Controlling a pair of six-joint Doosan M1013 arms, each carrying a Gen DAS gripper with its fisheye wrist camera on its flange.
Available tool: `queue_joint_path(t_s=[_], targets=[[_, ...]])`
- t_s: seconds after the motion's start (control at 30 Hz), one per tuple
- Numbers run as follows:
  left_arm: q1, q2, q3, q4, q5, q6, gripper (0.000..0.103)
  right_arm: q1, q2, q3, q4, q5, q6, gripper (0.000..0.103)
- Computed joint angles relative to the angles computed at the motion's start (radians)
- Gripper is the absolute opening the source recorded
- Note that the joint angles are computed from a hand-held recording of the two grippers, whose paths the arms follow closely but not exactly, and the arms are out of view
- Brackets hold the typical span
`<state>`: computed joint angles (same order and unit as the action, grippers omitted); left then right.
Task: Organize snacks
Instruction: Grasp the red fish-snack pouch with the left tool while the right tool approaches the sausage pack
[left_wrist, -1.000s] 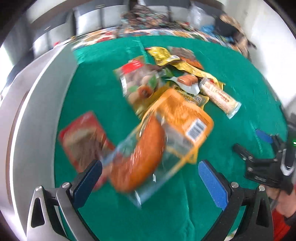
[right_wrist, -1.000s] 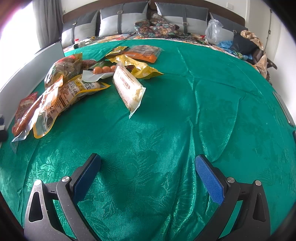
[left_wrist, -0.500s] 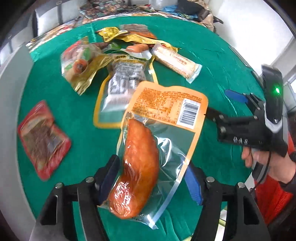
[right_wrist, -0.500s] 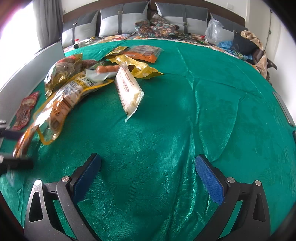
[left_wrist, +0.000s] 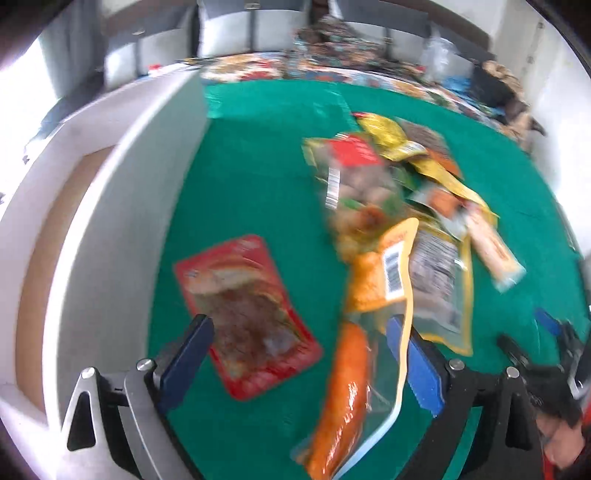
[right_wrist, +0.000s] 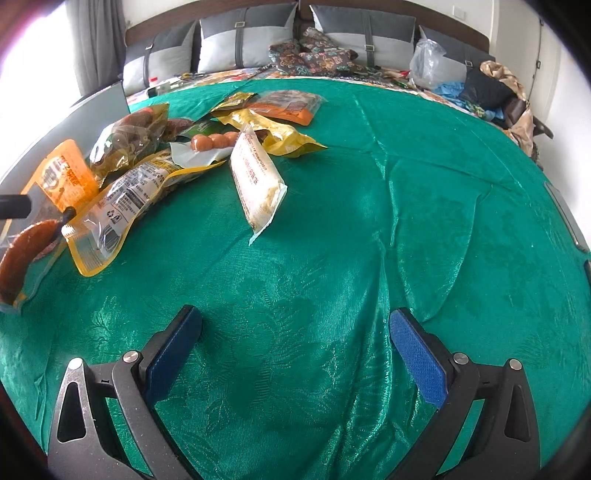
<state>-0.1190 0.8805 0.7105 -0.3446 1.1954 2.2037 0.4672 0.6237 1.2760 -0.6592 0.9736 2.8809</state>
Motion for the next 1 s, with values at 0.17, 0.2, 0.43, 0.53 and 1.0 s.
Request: queue_joint_path(t_s=[0.17, 0.2, 0.43, 0.53, 1.0], targets=[[0.009, 0.005, 0.005, 0.035, -0.038, -0.05, 0.095, 0.0, 0.0, 0.0, 0.0, 0.0, 0.0, 0.103], [0.007, 0.021, -0.016, 0.065, -0.019, -0.095, 0.095, 0.0, 0.0, 0.0, 0.0, 0.0, 0.0, 0.103], [0.009, 0.018, 0.039, -0.198, 0.185, -0.082, 0.094, 0.0, 0.001, 0.0, -0.001, 0.0, 0.001, 0.103], [-0.02, -0.018, 0.103, -0.227, 0.189, -0.02, 0.094, 0.0, 0.0, 0.0, 0.0, 0.0, 0.0, 0.103], [-0.053, 0.072, -0.082, 0.349, 0.02, -0.31, 0.096, 0.0, 0.0, 0.001, -0.001, 0.0, 0.001, 0.103]])
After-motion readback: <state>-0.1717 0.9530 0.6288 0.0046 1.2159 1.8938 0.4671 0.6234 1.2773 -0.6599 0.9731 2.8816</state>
